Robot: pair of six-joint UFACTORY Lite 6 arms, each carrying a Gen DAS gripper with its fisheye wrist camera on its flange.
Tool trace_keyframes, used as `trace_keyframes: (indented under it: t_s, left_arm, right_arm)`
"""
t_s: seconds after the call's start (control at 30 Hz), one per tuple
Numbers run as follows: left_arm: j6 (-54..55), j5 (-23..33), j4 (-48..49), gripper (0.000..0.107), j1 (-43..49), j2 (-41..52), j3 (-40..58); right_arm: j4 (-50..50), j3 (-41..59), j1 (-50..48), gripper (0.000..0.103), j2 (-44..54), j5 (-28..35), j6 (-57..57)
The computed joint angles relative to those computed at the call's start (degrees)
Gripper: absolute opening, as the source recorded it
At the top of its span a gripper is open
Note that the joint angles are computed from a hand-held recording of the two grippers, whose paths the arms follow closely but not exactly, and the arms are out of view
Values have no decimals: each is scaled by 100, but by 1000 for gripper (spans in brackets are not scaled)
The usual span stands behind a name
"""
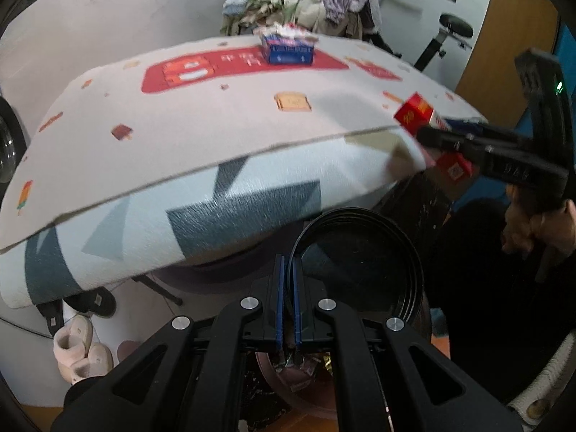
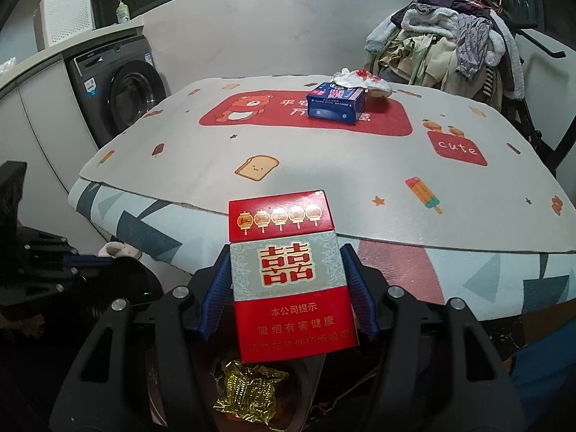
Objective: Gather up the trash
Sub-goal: 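Carry the black lid with the left gripper while the right gripper carries the red box to the bin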
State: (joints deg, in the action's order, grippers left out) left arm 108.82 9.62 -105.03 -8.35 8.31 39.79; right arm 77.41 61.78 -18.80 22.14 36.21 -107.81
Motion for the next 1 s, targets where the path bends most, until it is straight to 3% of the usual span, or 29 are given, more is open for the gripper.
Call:
trace_keyframes:
  t_s: [0.57,0.8,0.9,1.0]
  left_arm:
    - [-272,160,513,5,-285,354,151]
    - [-393,189,649,10,-316,361,169]
    - [-183,233,437,16,-295,325,137]
    - [280,270,-97,32,-218,207,46]
  right_arm:
    - [-19,64,8,60,99,10,74]
    - [-15,61,34,60,107,-8,55]
    - [-13,58,37,60,107,-6,55]
    - [-25,45,45,60,102,5,45]
